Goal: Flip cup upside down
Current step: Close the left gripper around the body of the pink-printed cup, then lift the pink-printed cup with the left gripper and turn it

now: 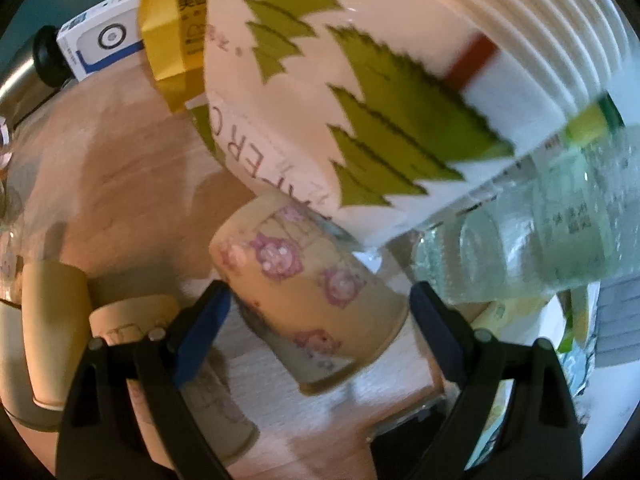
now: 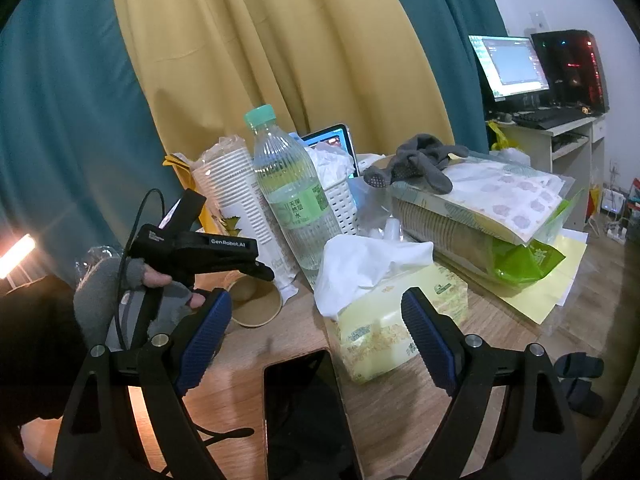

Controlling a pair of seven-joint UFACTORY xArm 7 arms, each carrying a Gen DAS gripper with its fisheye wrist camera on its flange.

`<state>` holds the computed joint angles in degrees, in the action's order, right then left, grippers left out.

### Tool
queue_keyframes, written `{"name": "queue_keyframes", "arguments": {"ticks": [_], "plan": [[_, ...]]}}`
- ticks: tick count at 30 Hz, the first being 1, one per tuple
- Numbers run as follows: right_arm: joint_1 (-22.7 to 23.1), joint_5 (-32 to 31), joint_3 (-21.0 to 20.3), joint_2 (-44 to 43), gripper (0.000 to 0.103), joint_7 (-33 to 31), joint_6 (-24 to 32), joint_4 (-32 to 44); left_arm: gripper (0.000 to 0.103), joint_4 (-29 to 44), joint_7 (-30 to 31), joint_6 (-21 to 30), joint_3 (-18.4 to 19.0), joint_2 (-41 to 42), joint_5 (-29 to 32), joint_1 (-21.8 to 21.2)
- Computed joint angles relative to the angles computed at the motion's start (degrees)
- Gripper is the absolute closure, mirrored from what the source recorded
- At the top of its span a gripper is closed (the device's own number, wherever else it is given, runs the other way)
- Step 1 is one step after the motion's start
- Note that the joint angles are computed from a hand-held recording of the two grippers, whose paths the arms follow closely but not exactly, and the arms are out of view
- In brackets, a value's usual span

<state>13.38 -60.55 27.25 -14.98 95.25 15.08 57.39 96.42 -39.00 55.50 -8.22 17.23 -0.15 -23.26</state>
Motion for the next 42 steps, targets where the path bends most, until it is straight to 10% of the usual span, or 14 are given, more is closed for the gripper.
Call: {"name": "queue_keyframes", "arguments": {"ticks": [12,21,42], "plan": [[-0.1,1.4,0.9,-1.3,0.014,-0.8,1.2,-0.2,0.031,-5.4,-1.2,-0.9,-0.9,-4.6,1.6,-1.6],[-0.1,2.1,1.1,-1.1,0.014,-1.4,1.6,0.0,0.011,-12.8,-1.0,-4.8,-1.7,-9.4,-5.8,0.6],[0.0,0.1,1.2,-0.9,0.014,0.3,1.4,0.2,0.025,-2.1,-4.4,1.7,-0.3,-1.7,4.1,-1.2]]}}
